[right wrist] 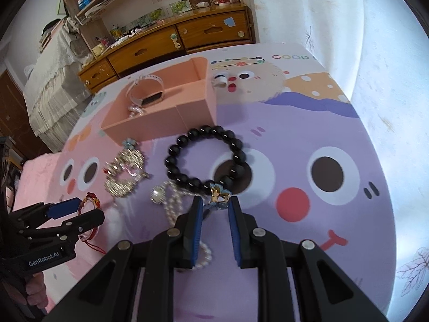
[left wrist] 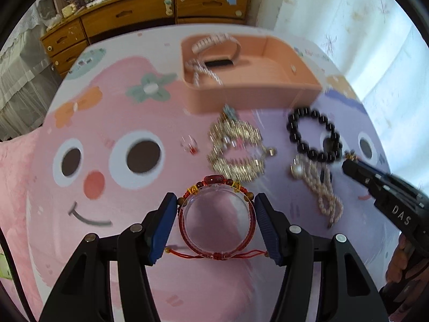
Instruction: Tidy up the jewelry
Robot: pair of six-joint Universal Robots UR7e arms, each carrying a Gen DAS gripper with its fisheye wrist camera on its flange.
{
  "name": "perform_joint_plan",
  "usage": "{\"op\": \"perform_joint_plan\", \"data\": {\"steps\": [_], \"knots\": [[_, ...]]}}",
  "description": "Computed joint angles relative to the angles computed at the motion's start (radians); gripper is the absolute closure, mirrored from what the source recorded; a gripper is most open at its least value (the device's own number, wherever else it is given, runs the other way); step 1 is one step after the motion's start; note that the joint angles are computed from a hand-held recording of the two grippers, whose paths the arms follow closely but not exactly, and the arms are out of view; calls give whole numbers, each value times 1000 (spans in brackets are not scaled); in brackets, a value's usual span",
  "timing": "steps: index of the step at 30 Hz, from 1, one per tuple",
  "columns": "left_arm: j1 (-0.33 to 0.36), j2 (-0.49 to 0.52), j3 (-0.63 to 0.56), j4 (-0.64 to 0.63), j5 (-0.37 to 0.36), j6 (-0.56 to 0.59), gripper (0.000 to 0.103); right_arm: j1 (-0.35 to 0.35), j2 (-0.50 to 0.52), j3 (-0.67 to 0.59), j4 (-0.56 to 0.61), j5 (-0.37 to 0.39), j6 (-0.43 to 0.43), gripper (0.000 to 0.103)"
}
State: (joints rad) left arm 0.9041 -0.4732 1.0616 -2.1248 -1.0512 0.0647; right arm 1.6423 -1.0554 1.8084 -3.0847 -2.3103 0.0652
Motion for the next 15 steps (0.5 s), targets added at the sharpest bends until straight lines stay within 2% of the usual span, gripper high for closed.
{"op": "perform_joint_plan", "data": {"steps": [5,10,15], "knots": [[12,31,-103,17,-32,16,45,3,26,-55,0,49,39,84],[34,109,-296,63,-116,-25,45,15,82,-147,-36,50,-12,84],[53,208,-506,88,-199,-8,45,29,141,-257,-60,32,-67,84]]}}
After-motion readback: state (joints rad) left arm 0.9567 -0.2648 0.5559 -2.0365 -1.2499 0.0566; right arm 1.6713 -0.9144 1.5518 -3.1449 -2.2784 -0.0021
